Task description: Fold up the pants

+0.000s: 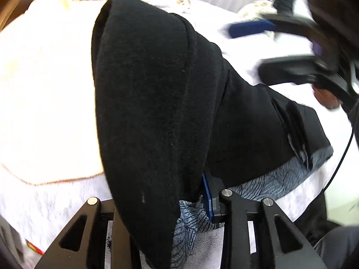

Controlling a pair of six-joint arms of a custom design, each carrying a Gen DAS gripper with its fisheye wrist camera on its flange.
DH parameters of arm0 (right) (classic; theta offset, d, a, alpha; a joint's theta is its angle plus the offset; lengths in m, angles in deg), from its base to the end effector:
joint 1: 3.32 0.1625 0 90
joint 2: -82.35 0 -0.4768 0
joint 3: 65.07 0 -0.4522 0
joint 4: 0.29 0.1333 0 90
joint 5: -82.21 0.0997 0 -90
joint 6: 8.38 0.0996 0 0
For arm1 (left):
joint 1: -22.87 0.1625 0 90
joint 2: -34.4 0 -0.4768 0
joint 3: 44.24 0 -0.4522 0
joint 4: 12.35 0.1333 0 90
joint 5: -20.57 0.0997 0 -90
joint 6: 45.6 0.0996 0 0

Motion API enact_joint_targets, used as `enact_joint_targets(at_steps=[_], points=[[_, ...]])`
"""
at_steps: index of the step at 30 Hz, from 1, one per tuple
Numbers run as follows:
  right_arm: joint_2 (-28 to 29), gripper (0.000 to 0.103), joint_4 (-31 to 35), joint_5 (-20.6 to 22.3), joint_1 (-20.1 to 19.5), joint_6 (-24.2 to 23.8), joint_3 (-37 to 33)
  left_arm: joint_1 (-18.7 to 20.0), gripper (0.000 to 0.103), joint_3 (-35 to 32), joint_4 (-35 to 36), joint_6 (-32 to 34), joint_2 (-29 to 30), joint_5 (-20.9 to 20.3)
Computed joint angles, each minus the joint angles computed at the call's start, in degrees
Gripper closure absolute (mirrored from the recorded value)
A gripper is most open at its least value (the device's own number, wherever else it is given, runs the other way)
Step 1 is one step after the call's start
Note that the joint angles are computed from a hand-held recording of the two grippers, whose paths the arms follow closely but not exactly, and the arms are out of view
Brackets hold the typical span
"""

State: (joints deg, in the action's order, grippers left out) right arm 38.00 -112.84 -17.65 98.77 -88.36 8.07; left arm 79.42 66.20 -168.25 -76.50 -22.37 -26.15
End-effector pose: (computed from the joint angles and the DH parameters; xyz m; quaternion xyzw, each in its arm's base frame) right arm 0.2866 -0.7830 0.1696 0.7193 -0.6873 -0.0929 0.0409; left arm -0.1857 -0.6468 0.1473 -0.0187 0.9249 -0.2791 0.2576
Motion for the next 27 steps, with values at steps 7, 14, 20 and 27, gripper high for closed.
enact_joint_targets(at_steps=[7, 14, 20, 27], points=[[-4.36, 0.023, -5.87, -13.32, -3.46, -8.42, 4.37, -2.76, 0.074, -4.30, 11.10, -6.07, 0.97, 5.15], [3.06, 0.023, -40.49, -23.75, -4.38, -14.86, 7.00, -5.30, 0.075, -7.10, 18.26, -12.41, 0.49, 6.81], [-9.32, 0.029, -62.70, -9.70, -7.60, -36.80, 31.36, -4.97, 0.075, -9.29, 23.27, -16.96, 1.34, 6.86], [-12.81, 0.030, -54.66, -12.20, -7.27, -25.18, 31.82, -4.15, 0.075, -8.87, 24.97, -19.55, 0.89, 6.74]])
